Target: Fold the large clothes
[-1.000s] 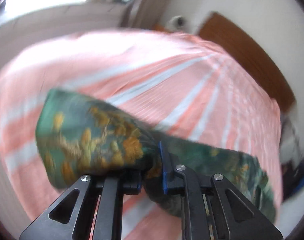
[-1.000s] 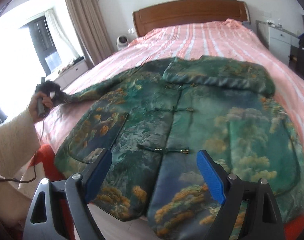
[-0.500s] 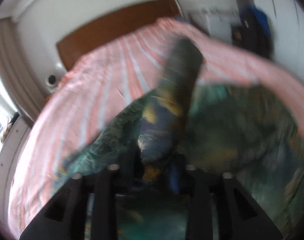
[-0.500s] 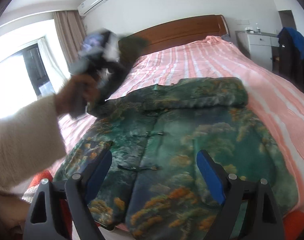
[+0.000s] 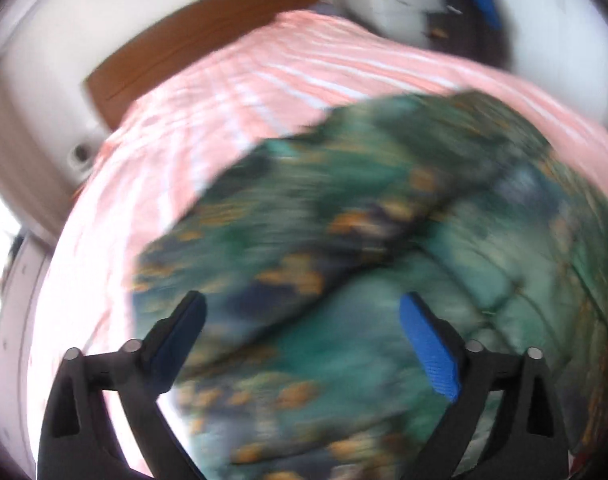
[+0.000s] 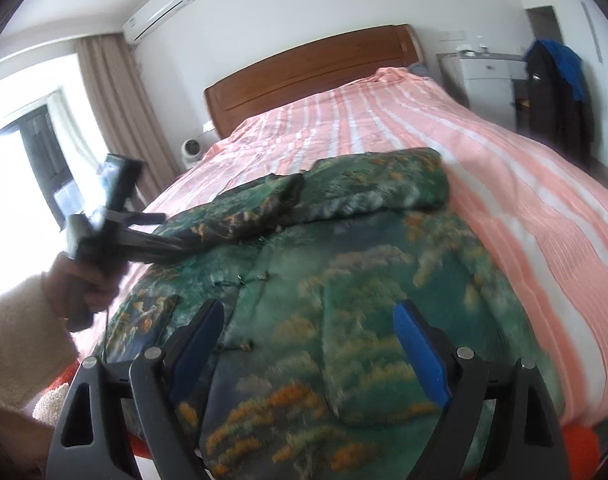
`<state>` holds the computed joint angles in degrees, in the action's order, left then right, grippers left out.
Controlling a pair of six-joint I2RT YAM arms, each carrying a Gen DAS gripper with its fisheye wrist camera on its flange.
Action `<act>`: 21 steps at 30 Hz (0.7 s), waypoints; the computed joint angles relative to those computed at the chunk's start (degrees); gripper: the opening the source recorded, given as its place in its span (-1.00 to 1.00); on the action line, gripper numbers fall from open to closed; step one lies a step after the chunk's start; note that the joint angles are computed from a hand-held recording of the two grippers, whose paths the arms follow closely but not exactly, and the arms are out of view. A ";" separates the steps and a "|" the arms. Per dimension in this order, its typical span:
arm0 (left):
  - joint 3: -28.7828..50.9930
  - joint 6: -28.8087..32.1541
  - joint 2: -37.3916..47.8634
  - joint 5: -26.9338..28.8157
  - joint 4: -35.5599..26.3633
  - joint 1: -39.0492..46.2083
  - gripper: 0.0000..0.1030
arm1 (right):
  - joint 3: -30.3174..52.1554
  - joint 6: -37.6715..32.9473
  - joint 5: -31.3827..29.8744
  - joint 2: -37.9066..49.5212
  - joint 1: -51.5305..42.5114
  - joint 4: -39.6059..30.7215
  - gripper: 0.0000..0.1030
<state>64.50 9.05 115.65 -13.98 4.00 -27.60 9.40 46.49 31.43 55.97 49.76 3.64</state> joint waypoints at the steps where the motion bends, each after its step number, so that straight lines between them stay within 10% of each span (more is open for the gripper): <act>1: 0.29 -0.29 0.28 -0.05 0.71 2.78 0.93 | 1.32 -2.95 -2.47 1.57 -2.36 1.50 0.67; 6: 4.47 -6.55 5.86 -1.52 1.33 12.03 0.92 | 14.85 -16.59 -24.61 18.35 -18.24 10.01 0.67; 16: 10.54 -7.82 16.21 0.01 1.67 15.80 0.97 | 59.19 -14.41 -53.77 66.87 -34.78 11.95 0.66; 21: 11.42 -9.17 16.78 5.45 -0.04 18.64 0.99 | 68.48 -13.99 -45.74 77.86 -33.99 3.33 0.24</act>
<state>75.92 -0.12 132.44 -8.53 3.96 -8.97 77.88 32.50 -14.30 133.82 15.77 6.98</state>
